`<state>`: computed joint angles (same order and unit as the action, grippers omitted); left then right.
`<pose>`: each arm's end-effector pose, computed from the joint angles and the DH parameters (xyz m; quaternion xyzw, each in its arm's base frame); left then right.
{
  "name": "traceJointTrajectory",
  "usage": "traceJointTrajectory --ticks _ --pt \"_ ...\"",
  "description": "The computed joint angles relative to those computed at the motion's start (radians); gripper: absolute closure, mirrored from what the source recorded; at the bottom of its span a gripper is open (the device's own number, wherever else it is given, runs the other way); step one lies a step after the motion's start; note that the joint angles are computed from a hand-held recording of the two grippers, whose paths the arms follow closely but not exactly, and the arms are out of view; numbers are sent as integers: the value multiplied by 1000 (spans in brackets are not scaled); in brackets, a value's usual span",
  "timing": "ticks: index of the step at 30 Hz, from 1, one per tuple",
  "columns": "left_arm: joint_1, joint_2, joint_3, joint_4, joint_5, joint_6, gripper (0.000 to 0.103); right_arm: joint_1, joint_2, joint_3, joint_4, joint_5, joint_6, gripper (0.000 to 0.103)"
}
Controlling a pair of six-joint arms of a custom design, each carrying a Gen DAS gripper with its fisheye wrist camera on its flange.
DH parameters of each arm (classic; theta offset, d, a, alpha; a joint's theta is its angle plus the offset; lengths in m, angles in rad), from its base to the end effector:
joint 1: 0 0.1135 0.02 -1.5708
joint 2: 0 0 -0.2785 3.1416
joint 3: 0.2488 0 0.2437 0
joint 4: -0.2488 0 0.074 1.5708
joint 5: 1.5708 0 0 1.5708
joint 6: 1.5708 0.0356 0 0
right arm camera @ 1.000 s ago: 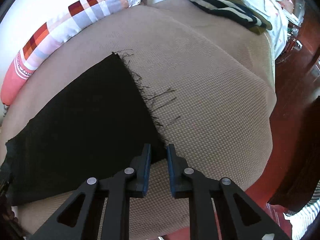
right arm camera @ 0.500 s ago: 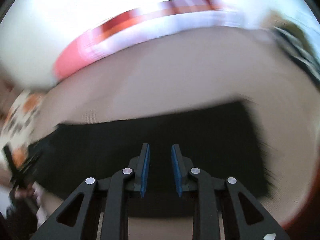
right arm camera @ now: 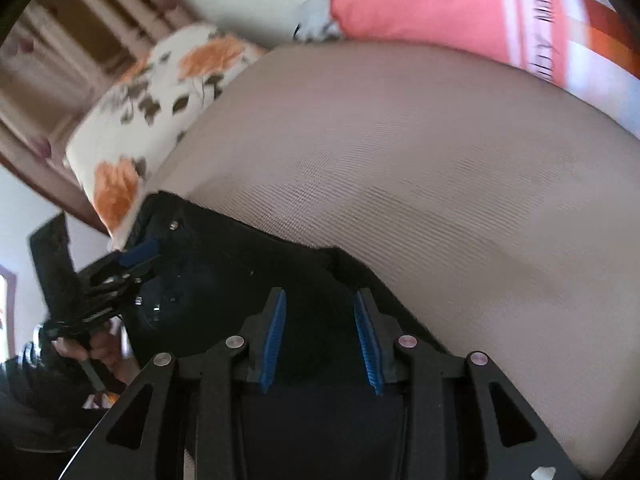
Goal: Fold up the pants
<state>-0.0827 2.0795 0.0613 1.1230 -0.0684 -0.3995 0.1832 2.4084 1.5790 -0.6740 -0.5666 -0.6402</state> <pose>0.1756 -0.0121 0.0324 -0.1599 0.9293 -0.0478 0.3293 0.4269 0.0985 0.0624 -0.3926 0.8756 0.2648 0.0948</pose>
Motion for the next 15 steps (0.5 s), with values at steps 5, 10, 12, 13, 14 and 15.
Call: traceJointTrajectory --ticks 5,10,12,13,14,15 --pt "7 41 -2 44 9 30 49 33 85 95 -72 10 -44 83" --pt "50 64 -7 81 60 29 49 43 58 41 45 26 -4 97" --pt "40 67 -5 84 48 21 49 57 70 15 127 59 43 98" --pt "31 69 -3 82 38 21 49 53 66 -5 158 60 51 98" --pt "20 68 1 76 24 21 49 55 70 -8 176 63 69 98" --pt "10 62 4 63 12 20 49 56 74 -9 188 66 88 98"
